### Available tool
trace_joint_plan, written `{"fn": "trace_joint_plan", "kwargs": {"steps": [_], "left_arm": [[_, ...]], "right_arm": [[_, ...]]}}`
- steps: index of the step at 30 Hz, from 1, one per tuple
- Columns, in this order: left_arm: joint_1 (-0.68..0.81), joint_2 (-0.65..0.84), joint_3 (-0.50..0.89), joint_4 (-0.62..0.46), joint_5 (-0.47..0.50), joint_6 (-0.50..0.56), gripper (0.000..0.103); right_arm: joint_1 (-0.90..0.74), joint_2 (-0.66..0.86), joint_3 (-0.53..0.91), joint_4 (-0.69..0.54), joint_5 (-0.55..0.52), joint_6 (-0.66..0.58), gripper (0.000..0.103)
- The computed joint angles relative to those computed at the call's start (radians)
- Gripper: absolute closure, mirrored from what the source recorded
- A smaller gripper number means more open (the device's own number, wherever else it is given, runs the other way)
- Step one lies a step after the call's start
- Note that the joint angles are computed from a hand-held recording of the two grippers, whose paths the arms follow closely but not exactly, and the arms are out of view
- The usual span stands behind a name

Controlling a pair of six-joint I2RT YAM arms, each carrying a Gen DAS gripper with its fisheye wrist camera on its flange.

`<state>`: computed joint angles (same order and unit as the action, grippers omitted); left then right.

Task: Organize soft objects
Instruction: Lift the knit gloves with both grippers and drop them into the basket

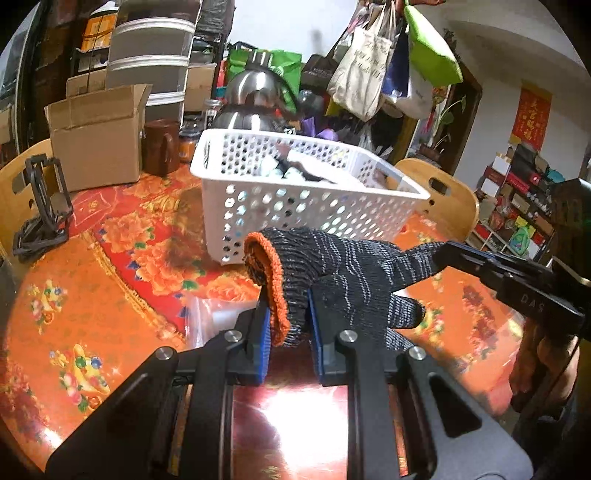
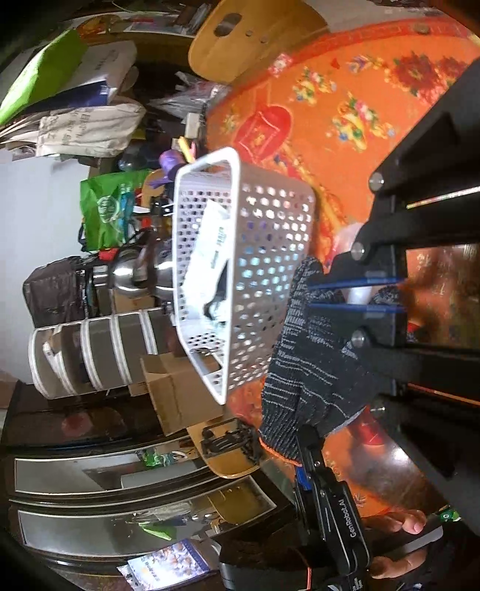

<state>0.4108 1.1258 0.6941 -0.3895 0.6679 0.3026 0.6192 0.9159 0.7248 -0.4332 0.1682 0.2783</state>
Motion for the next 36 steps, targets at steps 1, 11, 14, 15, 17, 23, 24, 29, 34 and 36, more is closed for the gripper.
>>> {"fn": "trace_joint_plan", "kwargs": {"steps": [1,11,14,15,17,23,24,29,34,36], "left_arm": [[0.003,-0.015,0.007,-0.014,0.002,-0.003,0.087],[0.02,-0.022,0.21,-0.188,0.084,-0.036,0.087],[-0.015,0.032,0.339,-0.227,0.077,-0.075,0.087],[-0.033,0.05,0.385,-0.238,0.067,-0.089,0.087],[-0.08,0.095,0.483,-0.244,0.011,-0.115,0.087],[-0.192,0.327,0.823,-0.327,-0.121,-0.191,0.087],[-0.207,0.358,0.855,-0.331,-0.143,-0.198,0.087],[-0.277,0.527,0.986,-0.316,-0.251,-0.242,0.086],[-0.329,0.651,1.047,-0.281,-0.337,-0.267,0.086],[-0.34,0.66,1.021,-0.23,-0.368,-0.284,0.085]], "right_arm": [[-0.008,-0.01,0.006,-0.011,-0.009,-0.003,0.097],[-0.091,0.0,0.205,-0.134,-0.097,-0.07,0.097],[-0.121,0.072,0.314,-0.161,-0.09,-0.107,0.097],[-0.144,0.114,0.366,-0.172,-0.103,-0.122,0.097],[-0.178,0.196,0.465,-0.191,-0.107,-0.15,0.097],[-0.264,0.407,0.709,-0.239,-0.13,-0.209,0.097],[-0.275,0.441,0.743,-0.246,-0.125,-0.216,0.097],[-0.315,0.582,0.853,-0.245,-0.118,-0.249,0.097],[-0.325,0.674,0.879,-0.192,-0.112,-0.276,0.097],[-0.316,0.709,0.88,-0.166,-0.094,-0.297,0.097]]}}
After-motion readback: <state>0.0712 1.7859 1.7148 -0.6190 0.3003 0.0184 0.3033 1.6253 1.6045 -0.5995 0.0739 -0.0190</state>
